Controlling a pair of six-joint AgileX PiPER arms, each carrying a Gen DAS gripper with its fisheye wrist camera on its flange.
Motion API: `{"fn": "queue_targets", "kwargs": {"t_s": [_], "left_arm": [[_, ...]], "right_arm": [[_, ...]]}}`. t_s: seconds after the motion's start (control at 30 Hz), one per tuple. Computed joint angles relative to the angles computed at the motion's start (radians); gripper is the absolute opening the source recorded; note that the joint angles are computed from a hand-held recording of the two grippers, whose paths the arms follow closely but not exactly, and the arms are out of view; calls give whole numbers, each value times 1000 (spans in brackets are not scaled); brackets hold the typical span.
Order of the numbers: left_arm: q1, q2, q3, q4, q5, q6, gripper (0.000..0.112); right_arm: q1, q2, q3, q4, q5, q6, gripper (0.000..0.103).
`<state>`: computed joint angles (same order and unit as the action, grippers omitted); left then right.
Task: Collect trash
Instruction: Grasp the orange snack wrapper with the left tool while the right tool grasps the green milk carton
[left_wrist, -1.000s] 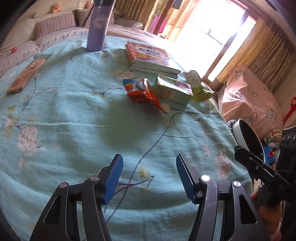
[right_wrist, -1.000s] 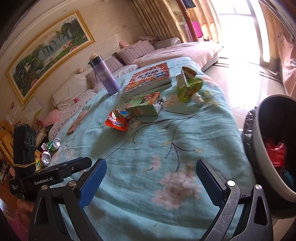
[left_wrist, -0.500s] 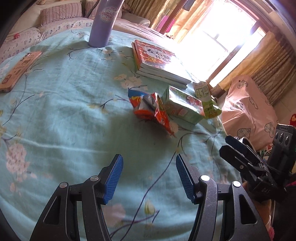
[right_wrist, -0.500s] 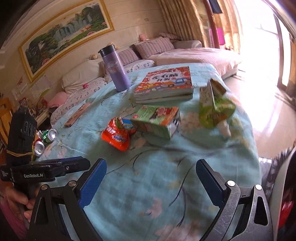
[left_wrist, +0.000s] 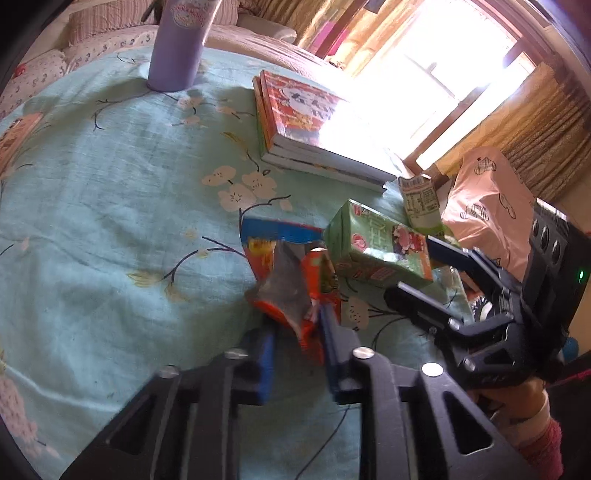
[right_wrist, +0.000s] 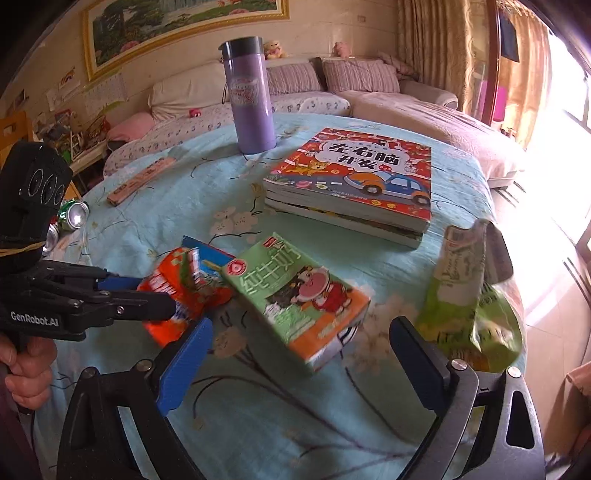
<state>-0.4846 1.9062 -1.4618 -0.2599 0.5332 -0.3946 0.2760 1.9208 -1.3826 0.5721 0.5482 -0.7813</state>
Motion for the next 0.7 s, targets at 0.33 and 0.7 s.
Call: {"fn": "queue_targets", "kwargs": {"t_s": [0.33,0.7], "left_arm": [[12,-152,180,-87,-39,144,5],[23,-205,264,-152,10,224,11]], "right_arm": [[31,-110,145,-65,-44,177,60],[66,-358,444,-101,-155,424,72]]}}
